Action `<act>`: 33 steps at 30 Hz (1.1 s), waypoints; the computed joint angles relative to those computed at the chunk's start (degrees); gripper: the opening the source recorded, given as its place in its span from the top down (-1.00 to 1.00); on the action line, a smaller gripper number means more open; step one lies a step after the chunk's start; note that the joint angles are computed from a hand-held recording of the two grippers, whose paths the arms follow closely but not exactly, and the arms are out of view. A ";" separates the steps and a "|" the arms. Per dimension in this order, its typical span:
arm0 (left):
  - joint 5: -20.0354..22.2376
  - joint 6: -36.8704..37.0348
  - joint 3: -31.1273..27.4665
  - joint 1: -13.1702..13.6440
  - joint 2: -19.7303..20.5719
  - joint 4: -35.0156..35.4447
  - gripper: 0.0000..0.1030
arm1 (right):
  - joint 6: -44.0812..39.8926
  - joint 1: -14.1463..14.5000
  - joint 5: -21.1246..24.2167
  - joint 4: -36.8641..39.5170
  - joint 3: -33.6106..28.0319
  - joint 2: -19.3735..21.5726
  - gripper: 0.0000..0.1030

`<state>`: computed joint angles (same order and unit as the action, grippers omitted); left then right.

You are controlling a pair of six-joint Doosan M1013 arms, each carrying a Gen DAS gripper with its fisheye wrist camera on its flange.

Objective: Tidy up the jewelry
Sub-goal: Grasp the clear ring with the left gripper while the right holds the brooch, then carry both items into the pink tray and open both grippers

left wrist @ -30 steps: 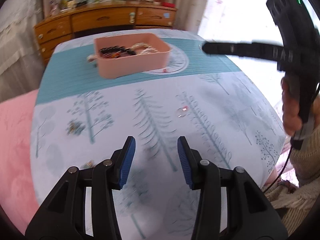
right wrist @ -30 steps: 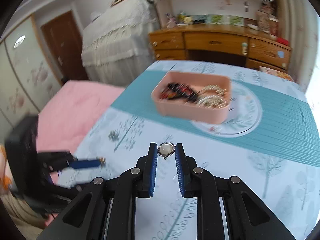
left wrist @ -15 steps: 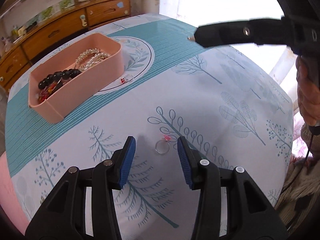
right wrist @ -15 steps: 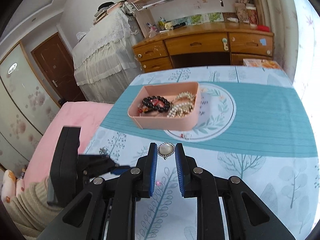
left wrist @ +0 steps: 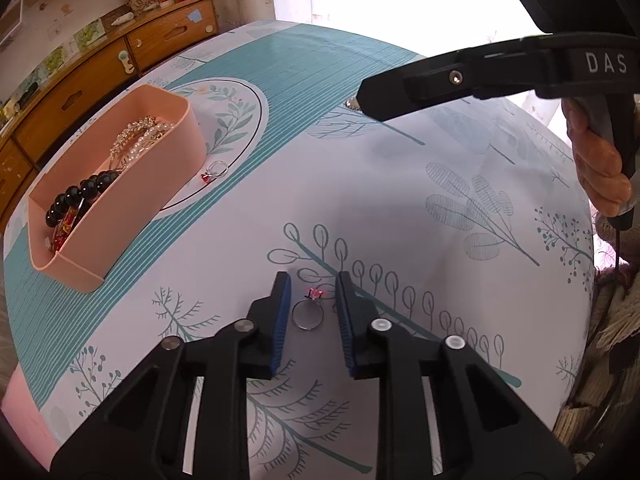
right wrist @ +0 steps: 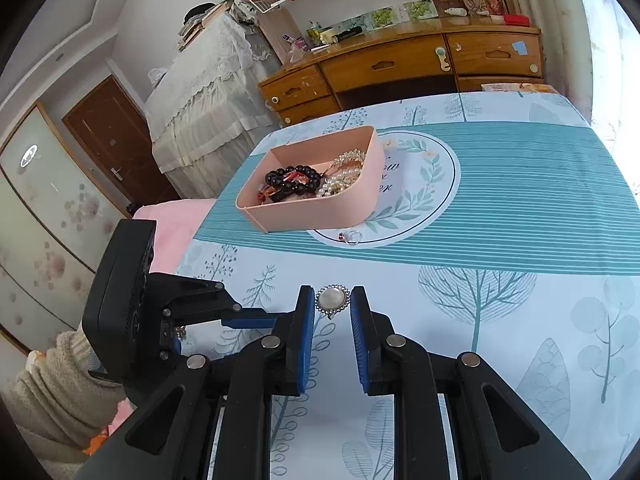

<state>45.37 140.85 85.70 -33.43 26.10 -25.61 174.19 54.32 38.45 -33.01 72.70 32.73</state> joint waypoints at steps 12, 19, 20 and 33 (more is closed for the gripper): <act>-3.12 -6.66 1.19 0.49 -1.63 3.48 0.85 | -3.81 0.00 0.93 2.59 -2.81 1.73 0.66; -4.89 -25.00 -3.03 1.93 -2.11 11.06 0.85 | -9.26 -0.25 3.75 4.26 -8.73 4.30 0.66; -4.97 -27.91 -3.97 2.04 -1.90 12.57 0.85 | -10.04 -0.42 4.01 4.47 -9.80 4.71 0.66; 3.41 -56.12 -19.50 6.63 6.65 12.90 0.85 | -13.92 -6.45 6.81 16.22 -23.14 11.24 0.66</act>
<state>48.79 84.73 66.20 -26.80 32.75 -12.70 160.28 47.87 45.26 -16.79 49.56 43.97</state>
